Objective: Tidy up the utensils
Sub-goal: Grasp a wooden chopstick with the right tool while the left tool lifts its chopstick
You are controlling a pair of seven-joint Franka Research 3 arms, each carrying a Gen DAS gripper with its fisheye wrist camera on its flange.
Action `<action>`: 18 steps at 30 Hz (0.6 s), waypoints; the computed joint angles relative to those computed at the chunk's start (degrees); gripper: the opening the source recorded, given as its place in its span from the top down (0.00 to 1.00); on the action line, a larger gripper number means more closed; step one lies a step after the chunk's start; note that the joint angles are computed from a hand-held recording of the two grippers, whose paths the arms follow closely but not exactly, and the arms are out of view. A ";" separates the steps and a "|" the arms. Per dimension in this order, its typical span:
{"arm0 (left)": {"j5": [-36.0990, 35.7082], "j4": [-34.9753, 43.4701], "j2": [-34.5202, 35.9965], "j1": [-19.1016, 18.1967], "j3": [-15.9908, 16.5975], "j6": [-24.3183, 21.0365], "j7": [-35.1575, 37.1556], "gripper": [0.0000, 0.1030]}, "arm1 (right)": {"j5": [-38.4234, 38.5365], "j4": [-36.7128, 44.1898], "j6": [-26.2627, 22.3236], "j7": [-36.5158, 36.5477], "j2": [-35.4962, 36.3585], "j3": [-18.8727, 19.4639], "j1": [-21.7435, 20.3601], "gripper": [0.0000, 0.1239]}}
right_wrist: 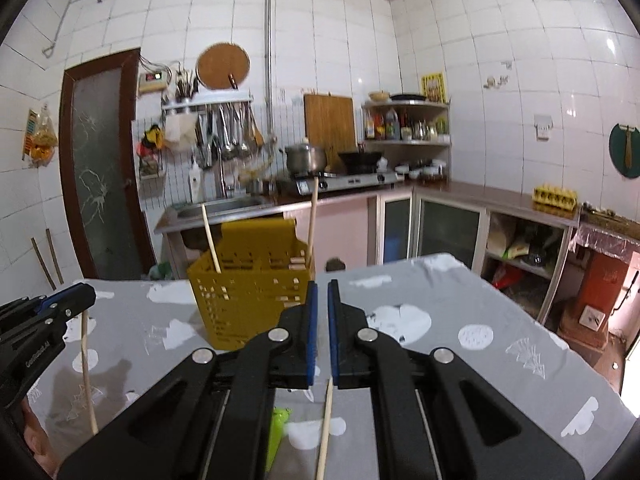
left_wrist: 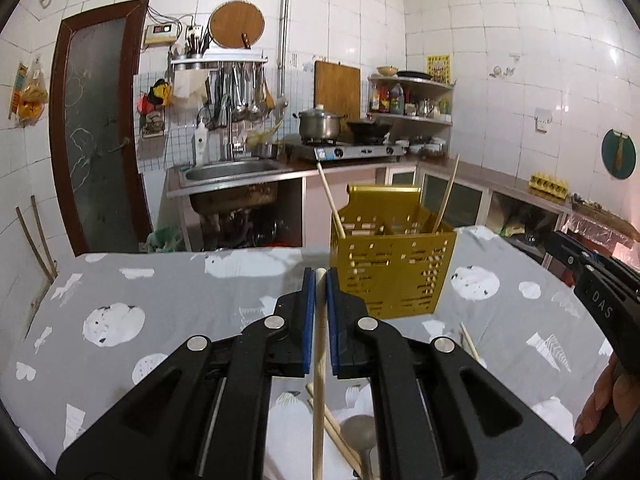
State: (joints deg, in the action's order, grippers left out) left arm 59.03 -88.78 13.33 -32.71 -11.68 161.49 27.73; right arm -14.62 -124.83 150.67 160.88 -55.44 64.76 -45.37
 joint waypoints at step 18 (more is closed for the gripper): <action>-9.71 10.75 8.65 -1.01 0.97 -3.54 10.15 0.95 | -3.69 1.36 -3.72 1.73 27.43 4.12 -1.50 0.94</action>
